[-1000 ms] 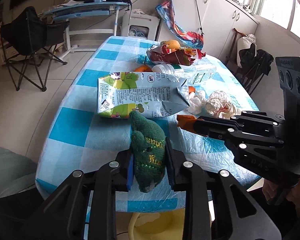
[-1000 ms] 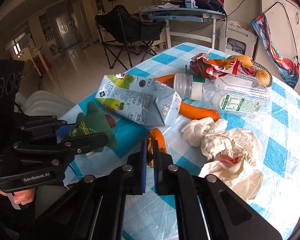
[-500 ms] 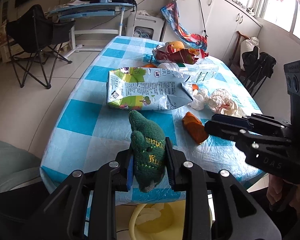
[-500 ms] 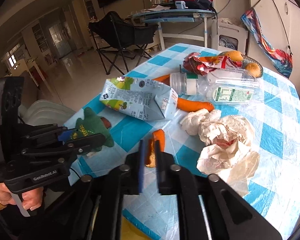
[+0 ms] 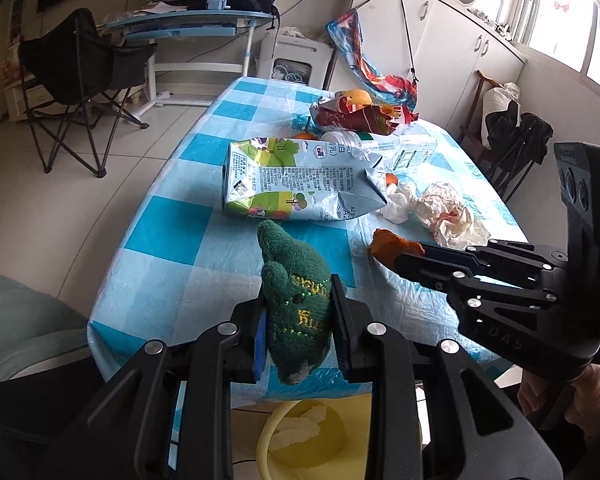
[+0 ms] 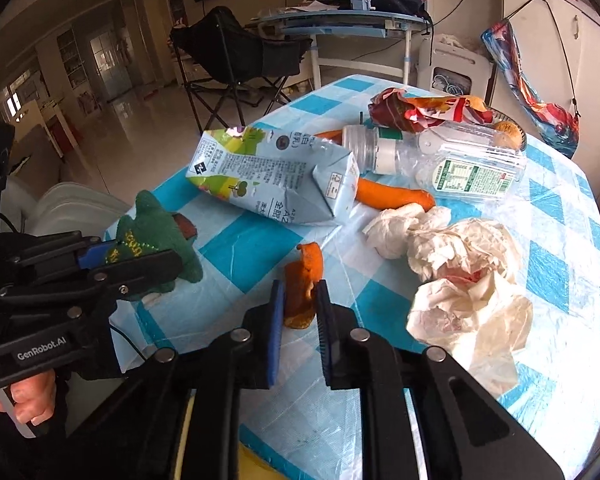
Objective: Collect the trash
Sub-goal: 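Lift the green toy and orange peel and carry both over the yellow bucket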
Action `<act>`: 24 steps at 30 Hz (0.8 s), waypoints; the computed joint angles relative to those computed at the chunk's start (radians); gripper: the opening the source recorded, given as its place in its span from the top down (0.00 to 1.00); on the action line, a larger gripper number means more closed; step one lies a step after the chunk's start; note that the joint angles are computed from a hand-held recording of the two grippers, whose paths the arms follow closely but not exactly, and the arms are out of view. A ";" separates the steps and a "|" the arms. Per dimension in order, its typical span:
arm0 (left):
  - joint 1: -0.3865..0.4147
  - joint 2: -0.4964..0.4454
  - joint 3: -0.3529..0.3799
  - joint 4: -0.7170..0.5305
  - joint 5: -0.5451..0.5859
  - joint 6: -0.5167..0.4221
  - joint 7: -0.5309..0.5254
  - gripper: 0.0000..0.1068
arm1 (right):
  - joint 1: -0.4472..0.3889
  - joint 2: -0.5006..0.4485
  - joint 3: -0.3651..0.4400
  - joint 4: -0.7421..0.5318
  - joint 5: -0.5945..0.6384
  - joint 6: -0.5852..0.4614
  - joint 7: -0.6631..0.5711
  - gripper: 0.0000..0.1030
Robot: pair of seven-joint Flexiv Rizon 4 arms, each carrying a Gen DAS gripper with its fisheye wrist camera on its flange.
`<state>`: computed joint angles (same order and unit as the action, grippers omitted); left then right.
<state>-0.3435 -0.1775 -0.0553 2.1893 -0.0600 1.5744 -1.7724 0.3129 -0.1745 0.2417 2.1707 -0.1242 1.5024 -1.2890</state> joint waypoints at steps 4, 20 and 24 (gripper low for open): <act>-0.015 0.010 0.022 0.008 0.027 0.028 -0.021 0.76 | -0.019 0.024 0.033 0.007 0.063 0.018 -0.032 0.95; -0.025 0.044 0.051 0.019 0.121 0.036 -0.088 0.76 | -0.012 0.092 0.102 0.019 0.248 0.042 -0.137 0.95; -0.037 0.052 0.067 0.011 0.169 0.032 -0.110 0.76 | 0.019 0.128 0.120 0.025 0.364 0.014 -0.207 0.95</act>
<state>-0.3805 -0.1252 0.0118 2.2003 0.1087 1.6064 -1.8827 0.3319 -0.0468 0.3618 2.1953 0.2399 1.5166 -1.4962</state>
